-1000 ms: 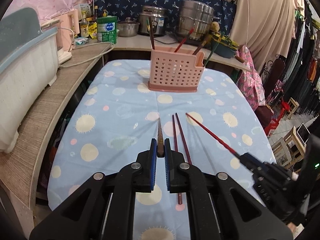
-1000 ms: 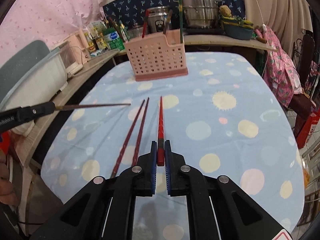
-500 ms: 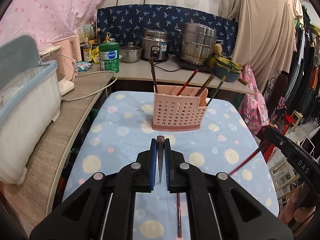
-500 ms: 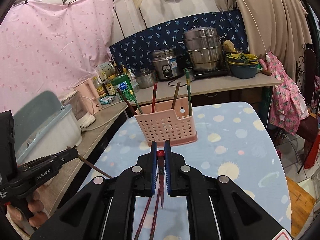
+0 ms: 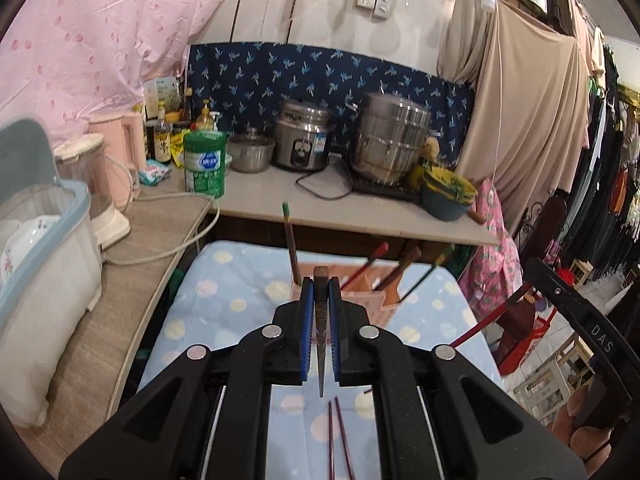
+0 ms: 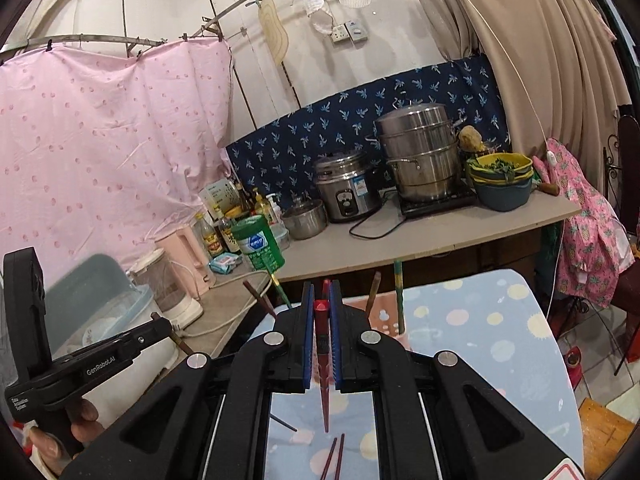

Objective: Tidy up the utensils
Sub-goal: 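Lift the red and dark brown chopsticks and lower them into the pink holder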

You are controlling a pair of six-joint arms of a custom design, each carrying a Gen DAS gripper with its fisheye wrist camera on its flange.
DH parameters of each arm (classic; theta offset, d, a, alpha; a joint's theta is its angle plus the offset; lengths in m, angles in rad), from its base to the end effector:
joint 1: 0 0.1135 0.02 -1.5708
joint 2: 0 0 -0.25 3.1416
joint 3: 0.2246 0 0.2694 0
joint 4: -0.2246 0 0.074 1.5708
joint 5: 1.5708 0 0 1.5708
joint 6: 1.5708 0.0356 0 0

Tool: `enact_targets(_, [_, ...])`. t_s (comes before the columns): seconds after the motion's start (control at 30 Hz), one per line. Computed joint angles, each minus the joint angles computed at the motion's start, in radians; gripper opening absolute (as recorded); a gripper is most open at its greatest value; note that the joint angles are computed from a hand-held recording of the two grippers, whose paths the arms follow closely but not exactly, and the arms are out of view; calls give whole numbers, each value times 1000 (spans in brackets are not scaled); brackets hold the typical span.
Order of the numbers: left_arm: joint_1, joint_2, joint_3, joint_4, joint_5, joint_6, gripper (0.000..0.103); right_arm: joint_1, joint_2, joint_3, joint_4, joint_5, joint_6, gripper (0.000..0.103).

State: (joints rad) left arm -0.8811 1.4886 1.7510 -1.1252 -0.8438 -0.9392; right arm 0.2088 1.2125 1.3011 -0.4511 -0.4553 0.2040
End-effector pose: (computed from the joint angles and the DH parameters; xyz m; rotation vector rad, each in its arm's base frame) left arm 0.2121 -0.2153 0.4145 -0.4037 2.0611 -0.0339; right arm 0.2782 0.0750 0.3930 -0.3142 1.9352 0.7128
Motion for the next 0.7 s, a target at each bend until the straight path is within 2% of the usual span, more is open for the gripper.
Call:
enact_targets(0.2, [110,107,219,52,0,175,7,25,200,247,31,45,33,7])
enact_targets(0.43, [218,216,390,125,35,320,7,29,433,551,13,81,95,7])
enact_targets(0.53, [263,267,440,125,71,341,7,38,520,658,-5,105,102,7])
enact_targets(0.7, [312,294,414,160,125,351,7,60,642,781,-36,146,80,7])
